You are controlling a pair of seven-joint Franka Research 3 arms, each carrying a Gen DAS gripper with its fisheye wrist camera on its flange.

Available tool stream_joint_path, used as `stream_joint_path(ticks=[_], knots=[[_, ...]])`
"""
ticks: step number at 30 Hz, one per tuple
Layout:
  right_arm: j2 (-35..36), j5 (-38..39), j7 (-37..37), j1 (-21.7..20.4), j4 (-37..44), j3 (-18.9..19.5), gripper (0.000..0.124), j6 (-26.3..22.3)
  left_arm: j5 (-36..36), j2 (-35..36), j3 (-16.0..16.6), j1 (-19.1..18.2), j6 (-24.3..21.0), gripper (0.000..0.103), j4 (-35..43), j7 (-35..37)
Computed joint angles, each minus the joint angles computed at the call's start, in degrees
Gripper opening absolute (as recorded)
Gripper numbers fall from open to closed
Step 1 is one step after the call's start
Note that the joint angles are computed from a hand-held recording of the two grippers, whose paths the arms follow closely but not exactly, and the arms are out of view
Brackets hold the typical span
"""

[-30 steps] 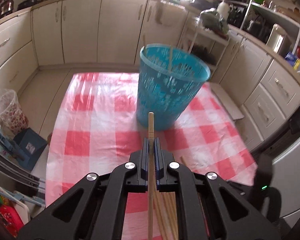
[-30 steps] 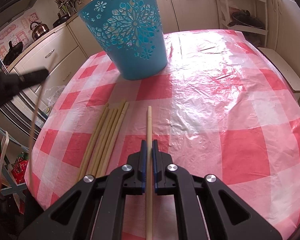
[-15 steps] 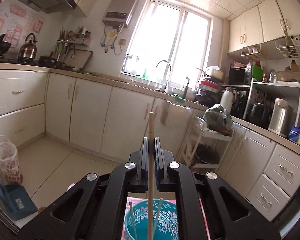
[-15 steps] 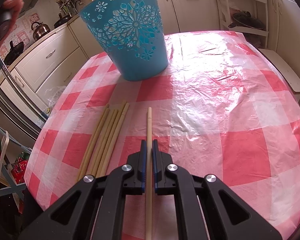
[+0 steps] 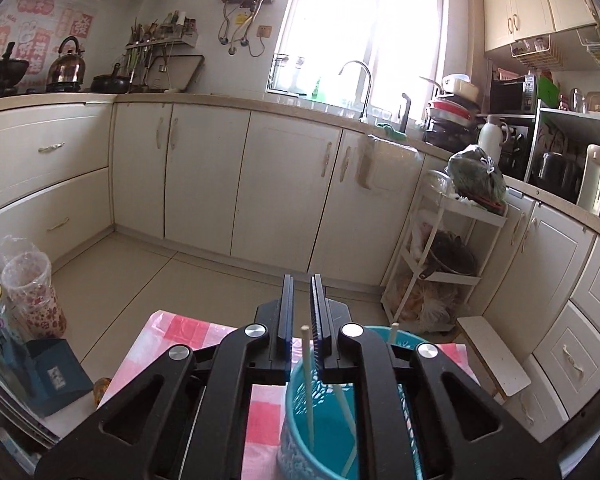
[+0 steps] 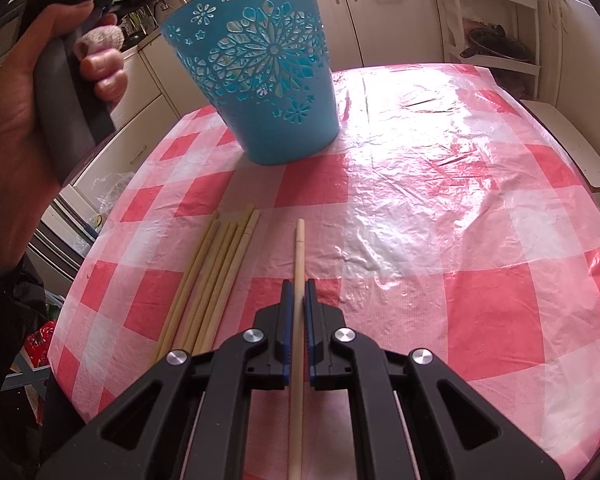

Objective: Organize utensils
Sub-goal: 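Lift the stick over the blue basket and open the left tool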

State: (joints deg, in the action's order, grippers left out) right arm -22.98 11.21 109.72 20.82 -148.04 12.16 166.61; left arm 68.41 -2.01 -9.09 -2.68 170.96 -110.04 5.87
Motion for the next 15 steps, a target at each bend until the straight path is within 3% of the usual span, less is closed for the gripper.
stream_joint_path(ticks=[2, 4, 6, 9, 12, 15], knots=[[0.0, -0.1, 0.0, 0.0, 0.0, 0.0, 0.006, 0.0, 0.4, -2.7, 0.2, 0.4, 0.2, 0.025, -3.0, -0.3], [0.0, -0.1, 0.0, 0.0, 0.0, 0.0, 0.006, 0.0, 4.0, -6.3, -0.5, 2.0, -0.1, 0.05, -6.4, -4.5], [0.0, -0.4, 0.2, -0.3, 0.0, 0.2, 0.006, 0.0, 5.5, -9.9, -1.1, 3.5, 0.3, 0.056, -10.3, -6.9], [-0.1, -0.5, 0.2, -0.2, 0.2, 0.1, 0.006, -0.5, 2.4, -14.4, -1.1, 5.1, 1.4, 0.064, -16.6, -4.8], [-0.5, 0.7, -1.1, 1.1, 0.1, -0.9, 0.015, -0.9, -4.4, -17.2, 0.1, 4.6, 1.4, 0.072, -22.9, 1.3], [-1.0, -2.9, 0.8, -1.8, 0.3, 2.1, 0.023, -1.9, -10.7, -18.7, 1.5, 3.5, 1.3, 0.073, -28.2, 7.3]])
